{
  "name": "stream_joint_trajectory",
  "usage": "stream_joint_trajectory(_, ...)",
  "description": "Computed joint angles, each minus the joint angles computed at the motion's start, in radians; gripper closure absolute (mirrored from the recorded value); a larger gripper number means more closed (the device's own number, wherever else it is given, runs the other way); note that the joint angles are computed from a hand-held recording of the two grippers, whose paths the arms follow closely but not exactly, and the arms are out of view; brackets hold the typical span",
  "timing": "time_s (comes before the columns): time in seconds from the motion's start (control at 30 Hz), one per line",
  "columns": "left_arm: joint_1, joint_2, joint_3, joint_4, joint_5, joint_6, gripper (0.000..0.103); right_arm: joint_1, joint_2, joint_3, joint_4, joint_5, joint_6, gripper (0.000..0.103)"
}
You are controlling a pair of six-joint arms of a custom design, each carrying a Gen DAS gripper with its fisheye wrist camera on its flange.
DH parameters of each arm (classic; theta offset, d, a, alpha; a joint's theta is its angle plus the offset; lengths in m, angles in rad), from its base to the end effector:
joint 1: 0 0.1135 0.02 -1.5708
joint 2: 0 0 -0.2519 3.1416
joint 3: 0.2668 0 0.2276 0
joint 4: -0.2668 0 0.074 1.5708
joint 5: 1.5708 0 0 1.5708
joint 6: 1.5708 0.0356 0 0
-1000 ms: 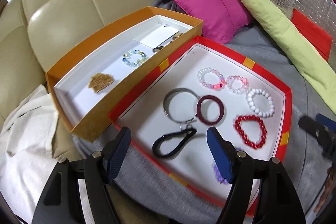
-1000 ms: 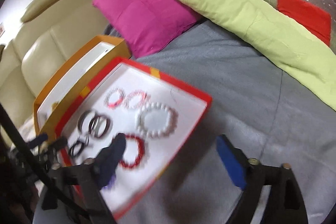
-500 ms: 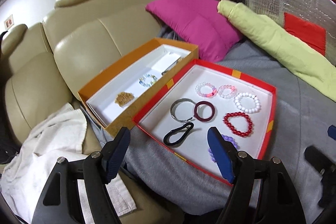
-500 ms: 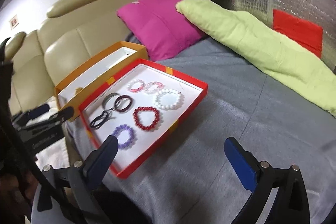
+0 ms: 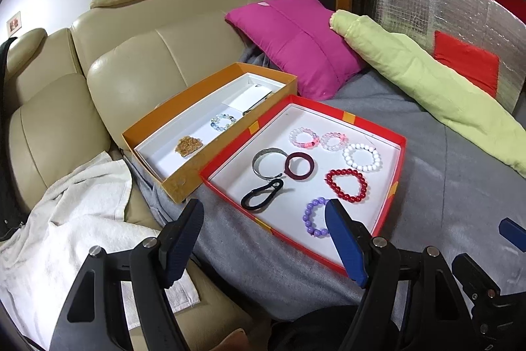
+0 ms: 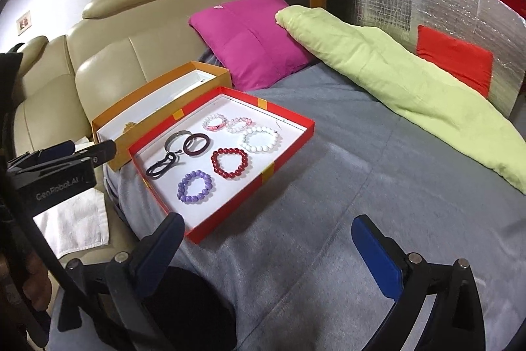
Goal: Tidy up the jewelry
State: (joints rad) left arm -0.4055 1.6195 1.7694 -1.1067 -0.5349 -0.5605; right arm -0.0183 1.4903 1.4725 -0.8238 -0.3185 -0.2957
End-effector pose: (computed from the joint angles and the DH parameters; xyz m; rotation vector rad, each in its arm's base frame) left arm 0.2834 -0.1019 0.3717 -0.3860 2.3302 0.2245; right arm 0.2923 0.0058 0.3403 -0.4707 2.3229 0.2341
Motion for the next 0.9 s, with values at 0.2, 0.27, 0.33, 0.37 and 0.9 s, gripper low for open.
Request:
stream_joint_trajectory(0.2, -0.022, -0.006, -0.01, 0.001, -0.017, -0.004, 0.026, 0.005, -0.025, -0.03, 0.004, 0.008, -0.002, 0.0)
stream_joint_trajectory(0.27, -0.021, -0.01, -0.012, 0.001, -0.016, -0.006, 0.026, 0.01, -0.032, -0.036, 0.006, 0.013, 0.003, 0.0)
stream_joint_trajectory(0.33, -0.02, -0.013, -0.014, 0.0, -0.018, -0.011, 0.026, 0.01, -0.035, -0.035, 0.007, 0.013, 0.004, 0.0)
stream_joint_trajectory(0.37, -0.016, -0.016, -0.017, 0.003, -0.015, -0.008, 0.026, 0.01, -0.037, -0.036, 0.007, 0.013, 0.007, 0.0)
stream_joint_trajectory(0.9, -0.014, -0.02, -0.032, 0.02, -0.009, -0.01, 0.026, 0.029, -0.059, -0.034, 0.009, 0.026, 0.001, 0.0)
